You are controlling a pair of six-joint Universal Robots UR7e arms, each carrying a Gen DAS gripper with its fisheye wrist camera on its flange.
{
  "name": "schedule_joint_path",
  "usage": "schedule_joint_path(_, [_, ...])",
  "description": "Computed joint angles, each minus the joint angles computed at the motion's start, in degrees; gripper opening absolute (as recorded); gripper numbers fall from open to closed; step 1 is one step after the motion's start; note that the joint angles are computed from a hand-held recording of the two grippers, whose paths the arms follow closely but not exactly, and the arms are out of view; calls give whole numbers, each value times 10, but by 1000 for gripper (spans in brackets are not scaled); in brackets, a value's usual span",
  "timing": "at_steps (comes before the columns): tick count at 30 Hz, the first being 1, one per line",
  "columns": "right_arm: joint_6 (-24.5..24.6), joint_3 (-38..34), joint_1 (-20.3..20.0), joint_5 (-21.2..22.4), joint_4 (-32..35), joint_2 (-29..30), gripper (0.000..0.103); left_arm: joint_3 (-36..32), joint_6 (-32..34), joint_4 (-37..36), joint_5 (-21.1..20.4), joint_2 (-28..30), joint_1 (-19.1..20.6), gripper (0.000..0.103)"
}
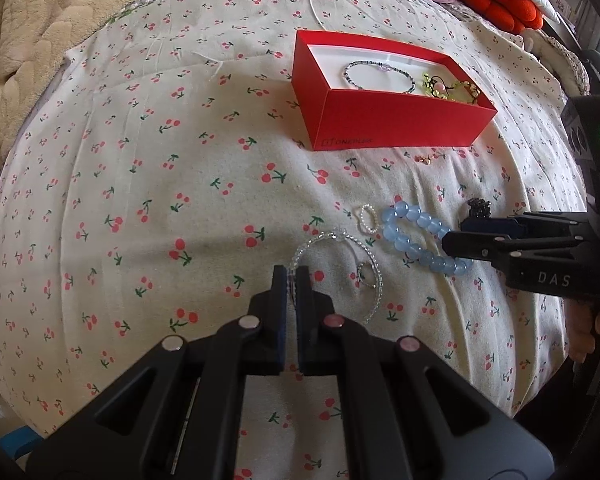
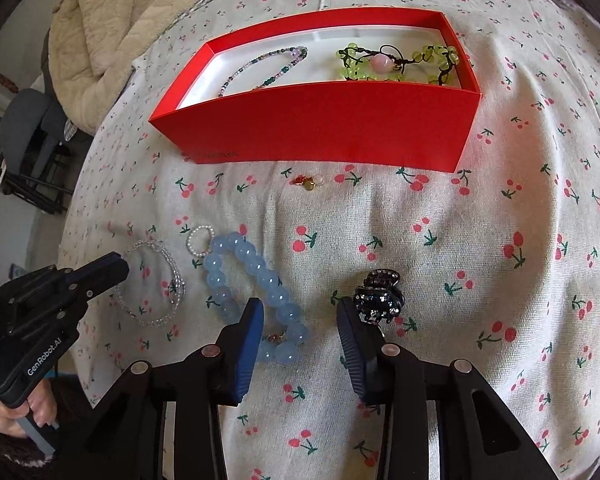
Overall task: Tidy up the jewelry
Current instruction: 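Close the right tool on the blue bracelet while the left tool grasps the clear bracelet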
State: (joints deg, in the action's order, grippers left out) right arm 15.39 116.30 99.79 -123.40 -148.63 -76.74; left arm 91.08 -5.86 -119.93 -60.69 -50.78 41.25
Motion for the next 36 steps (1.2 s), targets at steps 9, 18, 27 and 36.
schedule_joint_path(9, [-59, -10, 36, -109, -27, 54, 35, -2, -3, 5, 4, 5, 0, 5])
schedule_joint_path(18, [-112, -19, 57, -152, -42, 87, 14, -3, -3, 3, 5, 7, 1, 5])
schedule_joint_path(27, [-116, -18, 72, -141, -52, 76, 12, -3, 7, -21, -5, 1, -1, 5])
schedule_joint_path(36, [-139, -23, 99, -128, -84, 49, 12, -11, 16, -46, -16, -2, -8, 5])
